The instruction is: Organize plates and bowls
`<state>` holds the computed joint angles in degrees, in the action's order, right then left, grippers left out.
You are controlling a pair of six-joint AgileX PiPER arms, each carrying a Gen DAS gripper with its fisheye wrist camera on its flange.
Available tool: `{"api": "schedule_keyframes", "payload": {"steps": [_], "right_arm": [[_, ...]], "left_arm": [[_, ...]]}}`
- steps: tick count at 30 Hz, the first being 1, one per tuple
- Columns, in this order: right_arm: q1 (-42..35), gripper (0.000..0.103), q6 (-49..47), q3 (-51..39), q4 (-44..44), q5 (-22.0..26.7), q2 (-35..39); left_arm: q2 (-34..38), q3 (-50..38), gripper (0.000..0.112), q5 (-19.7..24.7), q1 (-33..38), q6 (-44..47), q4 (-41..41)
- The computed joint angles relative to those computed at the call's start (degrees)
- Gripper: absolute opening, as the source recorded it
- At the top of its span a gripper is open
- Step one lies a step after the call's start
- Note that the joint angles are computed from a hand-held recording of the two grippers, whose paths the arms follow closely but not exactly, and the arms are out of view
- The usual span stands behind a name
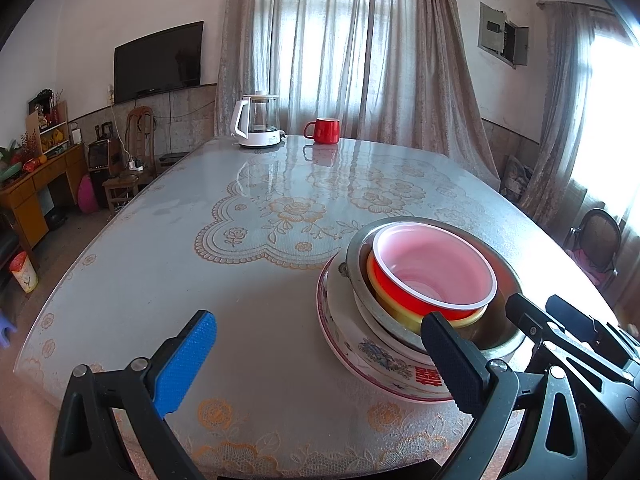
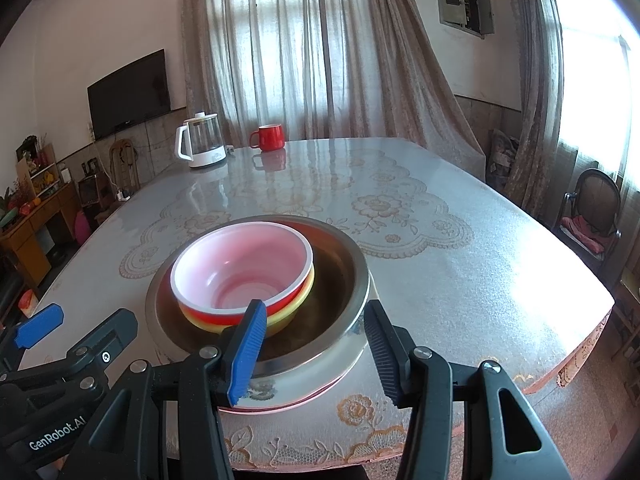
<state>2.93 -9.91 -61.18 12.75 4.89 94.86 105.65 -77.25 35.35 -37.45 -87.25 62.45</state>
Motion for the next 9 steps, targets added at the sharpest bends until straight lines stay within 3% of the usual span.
{"api": "schedule_keyframes", "payload": {"steps": [6, 9], "right_arm": [[-0.3, 0.051, -3.8, -0.3, 3.9, 0.1, 0.4], [-0.6, 0.051, -11.6, -0.4, 11.6, 0.4, 0.5]], "left_arm": [[0.5, -0.3, 0.100, -0.6, 0.7, -1.1, 0.4], [0.7, -0.9, 0.101, -1.8, 1.4, 0.7, -1.3]]}}
